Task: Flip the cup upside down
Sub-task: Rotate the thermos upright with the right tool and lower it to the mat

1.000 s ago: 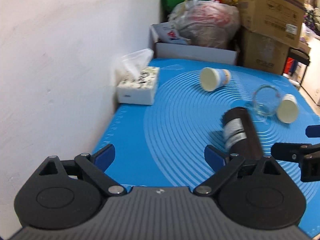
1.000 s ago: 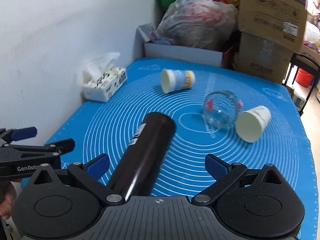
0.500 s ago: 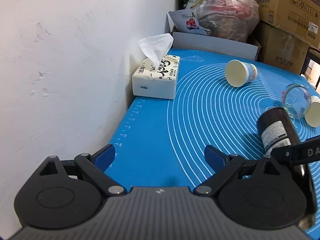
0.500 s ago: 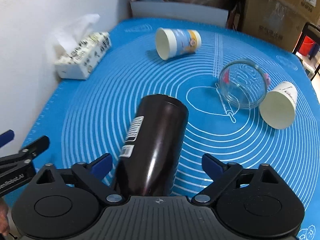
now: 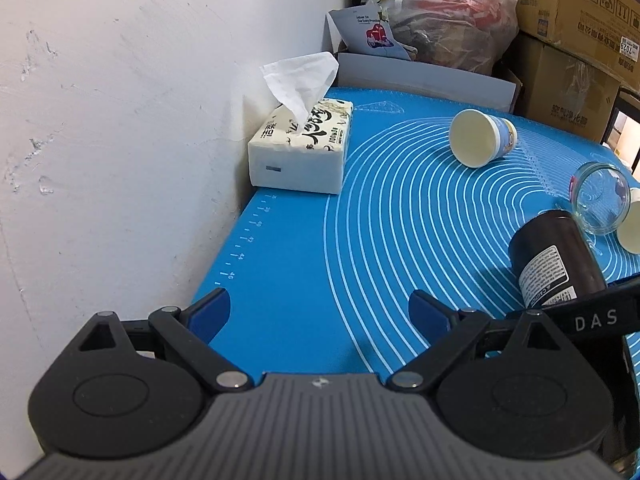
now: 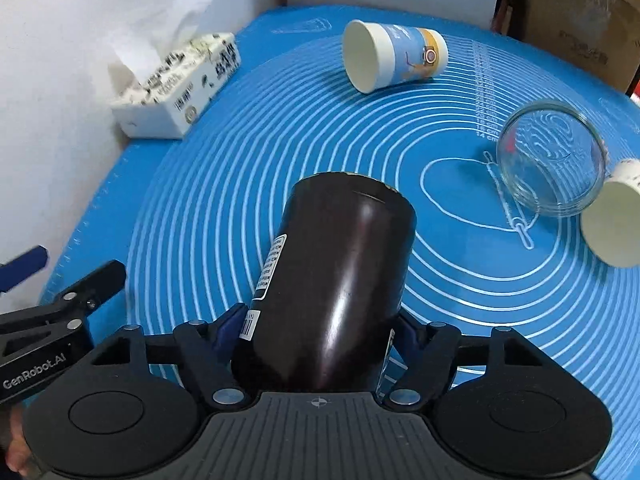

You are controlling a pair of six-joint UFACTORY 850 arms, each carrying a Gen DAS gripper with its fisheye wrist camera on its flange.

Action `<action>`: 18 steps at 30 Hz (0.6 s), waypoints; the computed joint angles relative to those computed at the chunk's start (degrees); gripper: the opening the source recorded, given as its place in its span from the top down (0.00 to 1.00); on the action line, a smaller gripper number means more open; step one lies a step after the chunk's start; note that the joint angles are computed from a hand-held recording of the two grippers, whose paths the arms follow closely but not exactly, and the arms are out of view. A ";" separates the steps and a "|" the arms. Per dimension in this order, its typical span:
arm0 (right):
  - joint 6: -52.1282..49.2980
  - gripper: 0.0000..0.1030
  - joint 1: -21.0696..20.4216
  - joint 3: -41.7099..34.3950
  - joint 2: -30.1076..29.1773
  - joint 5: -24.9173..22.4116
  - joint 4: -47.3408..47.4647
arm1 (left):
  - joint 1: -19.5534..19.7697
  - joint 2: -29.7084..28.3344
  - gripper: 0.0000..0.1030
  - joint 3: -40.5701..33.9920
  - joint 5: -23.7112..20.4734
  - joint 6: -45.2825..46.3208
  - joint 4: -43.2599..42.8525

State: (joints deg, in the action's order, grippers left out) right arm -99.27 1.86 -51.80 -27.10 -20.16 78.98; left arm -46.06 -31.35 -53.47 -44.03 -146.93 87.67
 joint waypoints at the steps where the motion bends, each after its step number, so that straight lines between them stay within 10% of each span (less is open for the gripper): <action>1: -1.73 0.30 -0.58 0.32 0.16 -0.85 1.84 | -0.10 0.08 0.08 0.00 -0.14 0.00 0.07; 18: -58.71 0.34 -8.71 14.20 13.36 -15.80 52.65 | -3.63 1.08 0.07 -2.11 -3.49 0.71 0.49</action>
